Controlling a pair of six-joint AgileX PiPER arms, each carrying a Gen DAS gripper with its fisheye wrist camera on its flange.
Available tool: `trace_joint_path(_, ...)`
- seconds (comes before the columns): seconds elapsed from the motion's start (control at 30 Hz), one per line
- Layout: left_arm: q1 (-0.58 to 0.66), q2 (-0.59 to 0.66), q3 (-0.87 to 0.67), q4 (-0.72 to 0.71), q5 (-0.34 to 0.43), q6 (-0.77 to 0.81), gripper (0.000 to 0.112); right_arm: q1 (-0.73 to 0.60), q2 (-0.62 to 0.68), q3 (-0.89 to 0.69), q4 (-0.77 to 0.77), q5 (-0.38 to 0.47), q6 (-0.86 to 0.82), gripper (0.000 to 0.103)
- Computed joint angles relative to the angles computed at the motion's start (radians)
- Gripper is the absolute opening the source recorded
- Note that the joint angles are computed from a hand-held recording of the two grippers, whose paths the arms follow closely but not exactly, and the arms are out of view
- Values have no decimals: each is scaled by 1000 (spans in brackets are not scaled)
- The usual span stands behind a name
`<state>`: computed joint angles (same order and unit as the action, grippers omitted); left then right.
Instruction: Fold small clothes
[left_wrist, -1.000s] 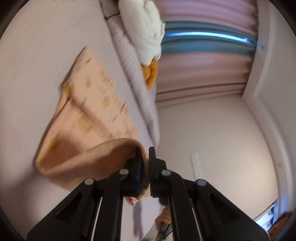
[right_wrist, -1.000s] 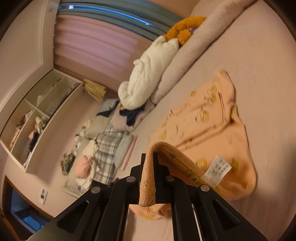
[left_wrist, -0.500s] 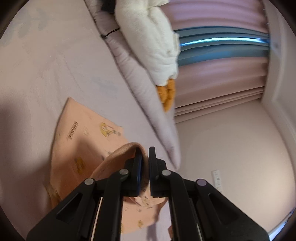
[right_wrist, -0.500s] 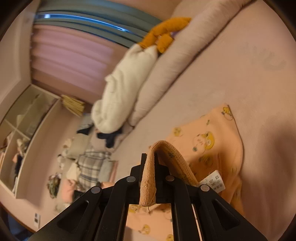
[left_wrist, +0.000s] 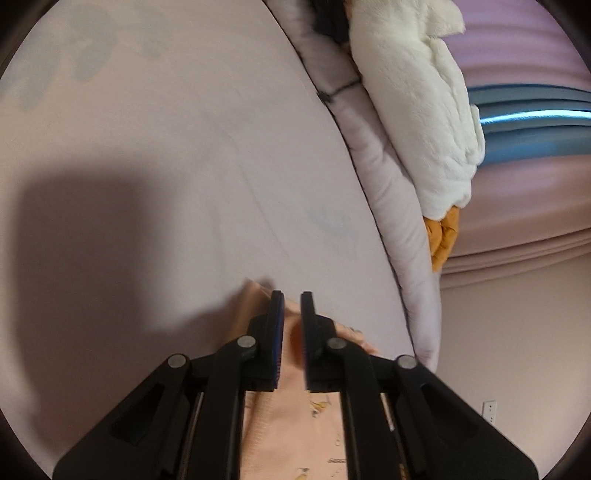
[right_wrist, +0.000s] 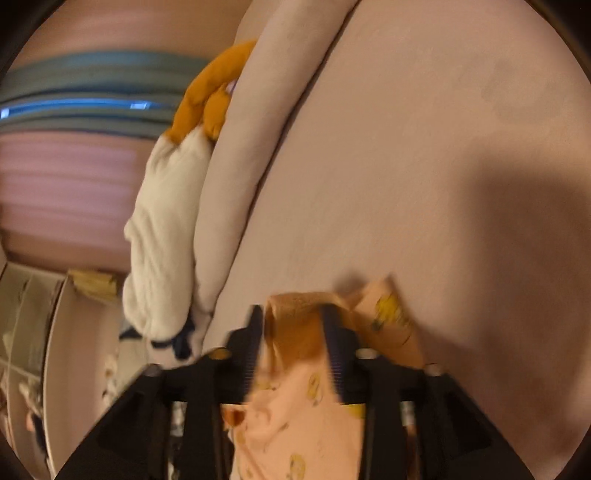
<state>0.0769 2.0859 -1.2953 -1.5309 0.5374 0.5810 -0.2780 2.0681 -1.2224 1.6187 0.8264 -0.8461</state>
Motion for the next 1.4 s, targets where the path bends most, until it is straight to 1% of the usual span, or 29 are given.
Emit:
trace_joint_path(0.07,19,-46,44,22,-11,33,9,-24,-26,29,-4,17,-46,40)
trace_joint_path(0.2,33,-113,79,73,17,71,9,-38,-130,101,-63,-7,-184,40)
trace_joint_path(0.3,10,-186,134,118,31,121,9,-21,-203,153,-110,-14,-290,40)
trace_joint_path(0.33,-5,-204,149,122,41,148,9,-2,-249,190,-139,-39,-333,40)
trace_joint_path(0.4,-35,-220,161,137,64,171,9,30,-289,222,-172,-73,-378,40)
trace_joint_path(0.47,-59,-225,180,133,75,194,9,63,-322,272,-185,-83,-433,40)
trace_joint_path(0.53,-104,-245,222,141,51,232,10,97,-324,292,-209,-96,-435,40)
trace_joint_path(0.57,-127,-246,219,185,24,210,10,111,-319,292,-220,-104,-431,38)
trace_joint_path(0.6,-157,-260,240,222,-16,204,10,128,-330,318,-227,-131,-451,36)
trace_joint_path(0.67,-197,-272,278,266,-60,212,10,165,-346,346,-243,-205,-471,35)
trace_joint_path(0.7,-223,-272,301,319,-96,187,10,183,-358,368,-252,-248,-486,35)
trace_joint_path(0.73,-237,-262,313,336,-118,187,9,194,-368,391,-263,-279,-503,35)
trace_joint_path(0.77,-247,-257,335,312,-140,228,9,199,-370,407,-280,-303,-508,35)
trace_joint_path(0.8,-241,-259,357,248,-148,307,9,207,-365,422,-307,-338,-498,34)
trace_joint_path(0.83,-239,-273,387,191,-155,376,9,213,-364,436,-299,-360,-513,29)
trace_joint_path(0.9,-232,-285,414,166,-150,407,10,196,-386,487,-237,-382,-608,23)
trace_joint_path(1.0,-237,-309,467,113,-168,469,9,142,-415,526,-259,-342,-614,22)
trace_joint_path(1.07,-243,-337,495,112,-180,473,10,123,-430,544,-263,-327,-614,22)
trace_joint_path(1.13,-254,-356,510,137,-199,445,10,84,-449,560,-293,-296,-598,23)
trace_joint_path(1.2,-269,-382,530,165,-220,411,10,79,-472,580,-303,-292,-581,23)
trace_joint_path(1.27,-281,-393,528,228,-237,341,11,97,-492,587,-324,-302,-540,23)
trace_joint_path(1.33,-284,-415,543,273,-247,291,14,110,-514,606,-327,-307,-531,23)
trace_joint_path(1.4,-277,-433,557,268,-239,297,19,104,-543,624,-314,-286,-553,23)
